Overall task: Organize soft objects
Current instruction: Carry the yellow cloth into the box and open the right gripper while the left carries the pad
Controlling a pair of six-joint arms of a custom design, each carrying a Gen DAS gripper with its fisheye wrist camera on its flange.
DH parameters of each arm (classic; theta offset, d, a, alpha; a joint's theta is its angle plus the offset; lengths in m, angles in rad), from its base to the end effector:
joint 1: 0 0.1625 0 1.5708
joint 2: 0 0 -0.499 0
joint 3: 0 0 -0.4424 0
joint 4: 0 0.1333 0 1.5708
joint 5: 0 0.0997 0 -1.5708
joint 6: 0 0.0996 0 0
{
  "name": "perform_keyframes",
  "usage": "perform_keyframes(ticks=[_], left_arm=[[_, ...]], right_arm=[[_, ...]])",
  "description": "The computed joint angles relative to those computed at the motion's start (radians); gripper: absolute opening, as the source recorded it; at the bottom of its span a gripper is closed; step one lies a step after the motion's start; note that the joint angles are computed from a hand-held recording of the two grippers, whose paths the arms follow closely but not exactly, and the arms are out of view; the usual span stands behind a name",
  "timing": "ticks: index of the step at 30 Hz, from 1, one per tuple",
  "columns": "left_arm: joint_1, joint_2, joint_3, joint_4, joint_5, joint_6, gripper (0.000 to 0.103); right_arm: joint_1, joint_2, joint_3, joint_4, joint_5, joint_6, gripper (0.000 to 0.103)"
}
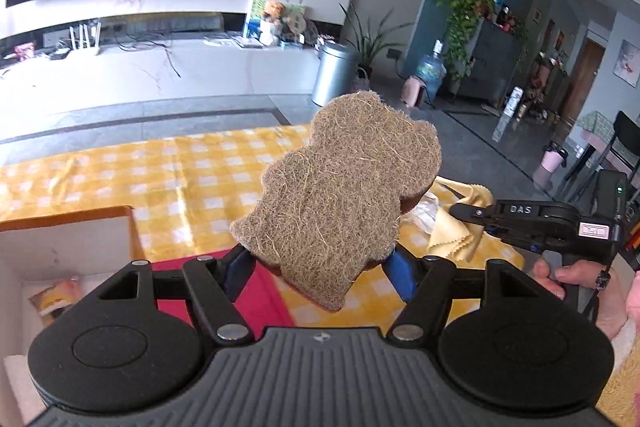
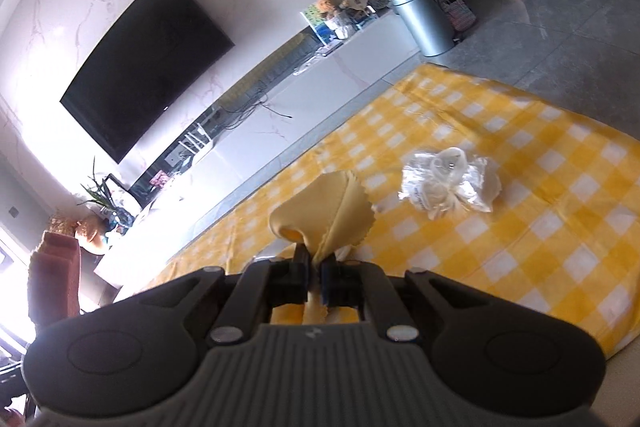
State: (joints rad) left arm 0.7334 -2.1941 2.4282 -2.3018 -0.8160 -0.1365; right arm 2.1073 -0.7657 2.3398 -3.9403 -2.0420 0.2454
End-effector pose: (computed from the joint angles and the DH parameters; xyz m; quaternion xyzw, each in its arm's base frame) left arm -0.0592 -0.3246 0.4488 0.2243 0.8774 -0.3692 0.2087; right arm 0.3269 -0.3774 0.0750 0.0406 -0.9001 0.4302 0.0555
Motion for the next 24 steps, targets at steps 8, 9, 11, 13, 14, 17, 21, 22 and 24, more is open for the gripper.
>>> perform_keyframes(ticks=[8,9,11,13,14,17,21,22,24], left_arm=[[-0.078,-0.201,0.003,0.052,0.226,-0.136,0.08],[-0.084,-0.216,0.0,0.06,0.255,-0.149,0.08],[-0.096,-0.239,-0.011,0.08,0.323,-0.19,0.08],[-0.089,-0.251,-0.021,0.062,0.365,-0.2,0.08],[-0.073,-0.242,-0.026,0.025,0.37,-0.18,0.08],[-0.052,-0.252,-0.034,-0.036,0.391,-0.127,0.08],[-0.003,-0.262,-0.033,-0.149,0.363,-0.055,0.08],[0.024,-0.263,-0.04,-0.17,0.333,-0.041,0.08],[0.097,-0.253,-0.05,-0.23,0.249,0.0,0.08]], right_arm=[[0.095,0.031,-0.077,0.041,0.068,-0.052,0.003],[0.104,0.038,-0.085,0.032,0.078,-0.048,0.003],[0.122,0.052,-0.104,0.018,0.116,-0.028,0.003],[0.135,0.064,-0.122,0.017,0.164,-0.023,0.003],[0.141,0.068,-0.13,0.024,0.18,-0.022,0.003],[0.171,0.083,-0.168,0.077,0.203,-0.036,0.003],[0.226,0.116,-0.236,0.174,0.169,-0.075,0.003],[0.236,0.126,-0.254,0.2,0.166,-0.082,0.003],[0.255,0.15,-0.294,0.255,0.155,-0.1,0.003]])
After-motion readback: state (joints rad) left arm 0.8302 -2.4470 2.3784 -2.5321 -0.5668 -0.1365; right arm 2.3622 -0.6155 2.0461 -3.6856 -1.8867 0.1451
